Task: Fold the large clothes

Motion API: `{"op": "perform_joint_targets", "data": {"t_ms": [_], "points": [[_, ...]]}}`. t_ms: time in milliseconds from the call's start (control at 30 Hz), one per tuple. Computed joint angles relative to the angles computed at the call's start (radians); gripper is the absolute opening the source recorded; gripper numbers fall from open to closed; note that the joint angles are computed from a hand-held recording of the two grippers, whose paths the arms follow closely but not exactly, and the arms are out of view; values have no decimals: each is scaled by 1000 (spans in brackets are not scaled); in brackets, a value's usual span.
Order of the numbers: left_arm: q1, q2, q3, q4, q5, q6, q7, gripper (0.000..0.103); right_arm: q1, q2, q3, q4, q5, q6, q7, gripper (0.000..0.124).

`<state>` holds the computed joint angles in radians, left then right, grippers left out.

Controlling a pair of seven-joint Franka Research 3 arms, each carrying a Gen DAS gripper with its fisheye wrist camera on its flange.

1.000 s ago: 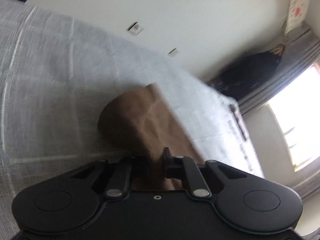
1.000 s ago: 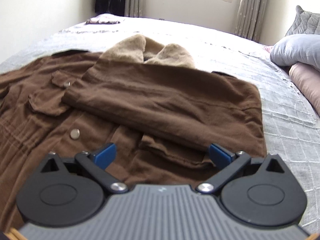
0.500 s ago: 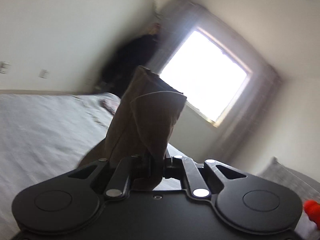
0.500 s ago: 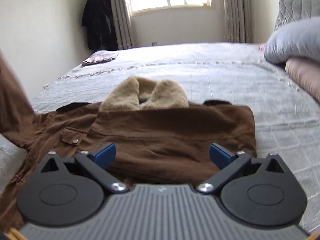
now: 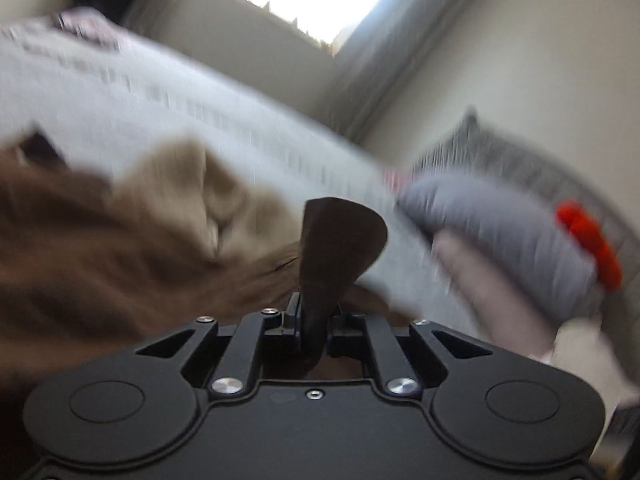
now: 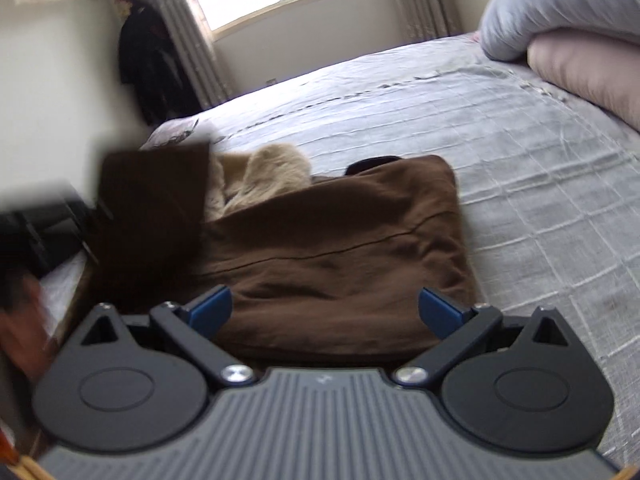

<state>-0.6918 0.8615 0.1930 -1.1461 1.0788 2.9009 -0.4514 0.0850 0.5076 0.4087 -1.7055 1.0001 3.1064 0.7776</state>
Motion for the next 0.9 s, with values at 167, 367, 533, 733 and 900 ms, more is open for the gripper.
{"op": "perform_joint_targets", "data": {"t_ms": [167,367,533,733,900], "points": [[39,34,-100,-38,-156,45,400,26,-86,35,75,44,139,-79,-91,102],[-267,-139,354,-317,170,355,-44,71,-98,39,76,87,289,-217,-159,102],[-558,-278,668,-624,151,266,-40,71,56,151,-64,266,139,-295,31,101],[-586,-466,641,-800,254,-95,-66,68,301,327,-311,493,-296,-278,407,31],[-568,-375,706,-757,249,-56,-130,35,174,255,-65,366,-243,-1,150,6]]}}
